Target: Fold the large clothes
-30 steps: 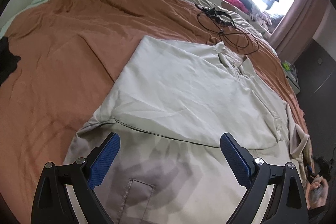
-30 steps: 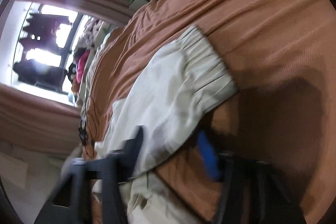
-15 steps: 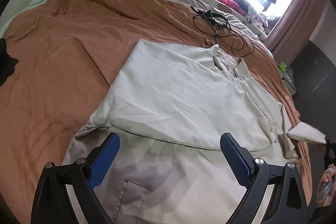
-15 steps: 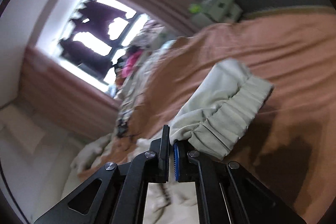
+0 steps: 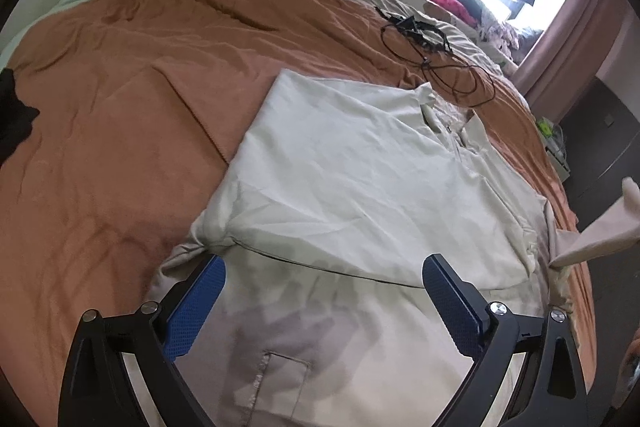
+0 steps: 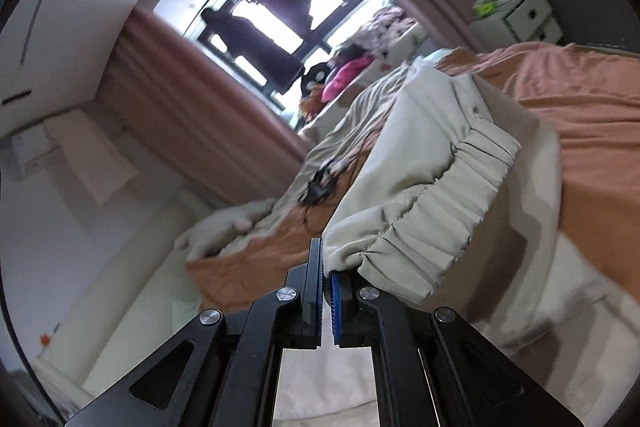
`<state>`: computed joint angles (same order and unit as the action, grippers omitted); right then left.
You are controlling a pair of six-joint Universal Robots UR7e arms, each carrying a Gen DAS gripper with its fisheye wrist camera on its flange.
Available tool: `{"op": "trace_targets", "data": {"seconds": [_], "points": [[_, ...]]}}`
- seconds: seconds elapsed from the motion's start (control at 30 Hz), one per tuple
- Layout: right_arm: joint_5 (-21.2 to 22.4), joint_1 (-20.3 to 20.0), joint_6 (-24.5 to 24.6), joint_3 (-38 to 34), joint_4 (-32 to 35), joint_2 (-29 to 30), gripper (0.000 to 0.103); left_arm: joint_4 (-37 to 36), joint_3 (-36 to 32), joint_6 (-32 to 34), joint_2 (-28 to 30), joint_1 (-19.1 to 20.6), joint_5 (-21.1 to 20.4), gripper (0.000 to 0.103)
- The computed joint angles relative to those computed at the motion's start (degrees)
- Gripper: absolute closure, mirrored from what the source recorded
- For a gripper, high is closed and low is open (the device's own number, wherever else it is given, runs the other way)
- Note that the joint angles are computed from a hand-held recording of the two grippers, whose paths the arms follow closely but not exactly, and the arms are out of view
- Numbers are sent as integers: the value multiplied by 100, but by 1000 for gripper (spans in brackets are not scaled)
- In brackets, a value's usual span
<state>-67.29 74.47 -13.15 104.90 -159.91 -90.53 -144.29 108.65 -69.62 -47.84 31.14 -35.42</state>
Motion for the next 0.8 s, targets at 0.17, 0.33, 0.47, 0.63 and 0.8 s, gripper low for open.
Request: {"op": "trace_targets", "data": {"seconds": [0.17, 0.33, 0.47, 0.63, 0.8], "points": [[-269, 335, -206, 137, 36, 231, 98, -79, 161, -103, -165, -3, 79, 4], [-751, 733, -528, 345, 229, 494, 98, -19, 289, -272, -314, 5, 101, 4], [-1283, 1014, -660, 358, 490, 842, 98, 228, 308, -397, -406, -12, 175, 4], [-1556, 1044, -526, 316, 1437, 1057, 49, 261, 365, -482, -468, -7, 170, 4], [-1763, 945, -573, 371, 1688, 705, 47, 203, 293, -267, -391, -48, 159, 4]]}}
